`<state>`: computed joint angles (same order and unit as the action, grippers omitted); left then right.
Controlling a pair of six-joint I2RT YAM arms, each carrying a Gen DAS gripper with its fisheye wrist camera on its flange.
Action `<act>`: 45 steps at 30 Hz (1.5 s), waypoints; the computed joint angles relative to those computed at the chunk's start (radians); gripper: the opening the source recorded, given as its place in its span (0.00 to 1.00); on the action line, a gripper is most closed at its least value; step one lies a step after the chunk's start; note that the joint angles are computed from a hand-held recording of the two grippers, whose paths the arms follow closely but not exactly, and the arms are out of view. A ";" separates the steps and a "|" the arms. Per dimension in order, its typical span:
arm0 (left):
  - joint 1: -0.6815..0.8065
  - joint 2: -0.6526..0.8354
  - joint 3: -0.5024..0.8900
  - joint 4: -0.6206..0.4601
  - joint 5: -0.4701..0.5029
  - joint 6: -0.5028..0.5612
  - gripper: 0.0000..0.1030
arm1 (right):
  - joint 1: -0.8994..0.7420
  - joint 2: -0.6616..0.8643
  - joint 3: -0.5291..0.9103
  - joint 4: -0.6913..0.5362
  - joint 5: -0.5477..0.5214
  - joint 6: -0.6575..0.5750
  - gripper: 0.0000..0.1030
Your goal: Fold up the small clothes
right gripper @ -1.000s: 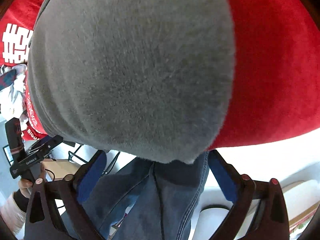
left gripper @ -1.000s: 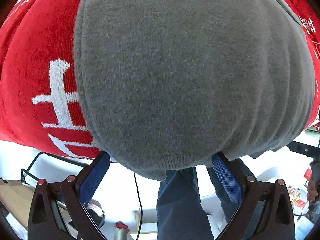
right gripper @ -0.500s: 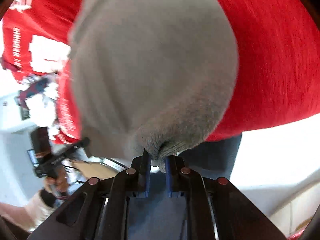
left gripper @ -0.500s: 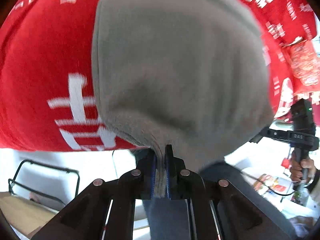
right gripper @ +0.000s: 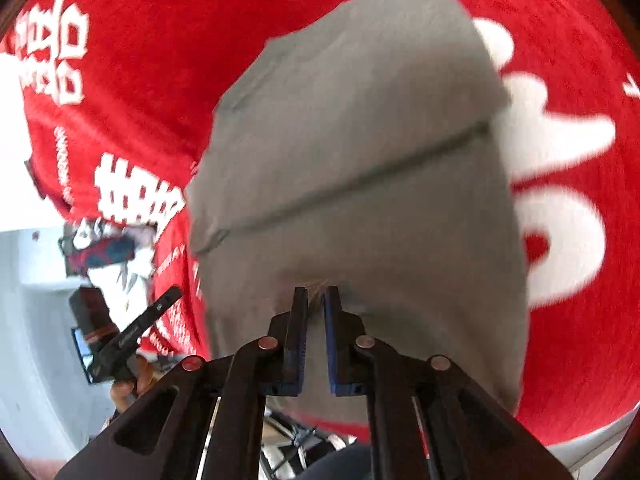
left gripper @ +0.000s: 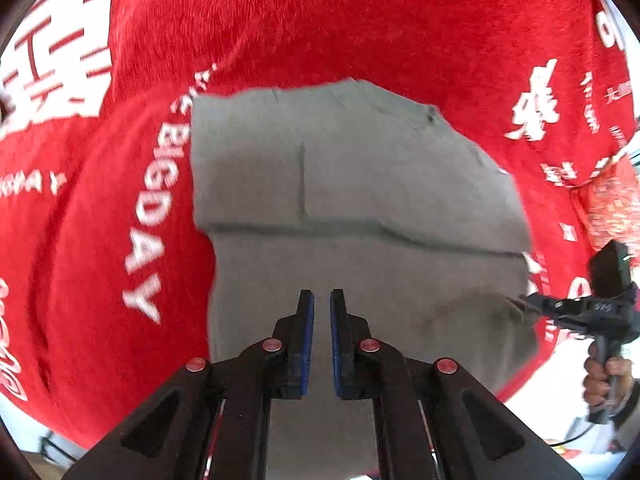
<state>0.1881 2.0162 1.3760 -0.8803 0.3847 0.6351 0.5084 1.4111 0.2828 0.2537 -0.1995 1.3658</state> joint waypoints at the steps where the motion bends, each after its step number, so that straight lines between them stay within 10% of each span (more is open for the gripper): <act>1: -0.012 0.004 0.014 0.015 -0.021 -0.009 0.09 | -0.050 -0.037 -0.006 -0.050 -0.025 -0.031 0.09; 6: -0.019 0.014 0.050 -0.041 -0.086 -0.008 0.12 | -0.123 -0.077 0.115 -0.394 -0.043 -0.222 0.21; 9: -0.009 -0.050 -0.038 -0.005 -0.137 0.020 0.95 | -0.065 -0.064 0.191 -0.541 0.019 -0.308 0.79; 14: 0.023 -0.097 -0.131 0.019 -0.178 0.070 0.97 | 0.022 0.056 0.299 -0.619 0.105 -0.370 0.77; 17: 0.045 -0.063 -0.162 0.013 -0.213 0.098 0.95 | 0.040 0.144 0.363 -0.632 0.124 -0.405 0.77; 21: 0.053 -0.028 -0.190 0.008 -0.220 0.112 0.64 | 0.062 0.243 0.424 -0.650 0.145 -0.458 0.70; 25: 0.055 -0.028 -0.218 0.023 -0.201 0.140 0.08 | 0.108 0.314 0.479 -0.700 0.187 -0.482 0.06; 37: 0.093 -0.193 0.012 -0.205 0.008 0.184 0.08 | 0.122 -0.088 0.560 -0.996 0.356 -0.454 0.06; 45: -0.124 0.025 0.328 -0.038 0.027 -0.082 0.08 | -0.157 0.073 0.722 -0.897 0.335 -0.720 0.06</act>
<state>0.0640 2.0413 1.7043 -0.9179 0.4113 0.5528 0.3518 1.4841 1.0047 -0.6431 0.1358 0.6459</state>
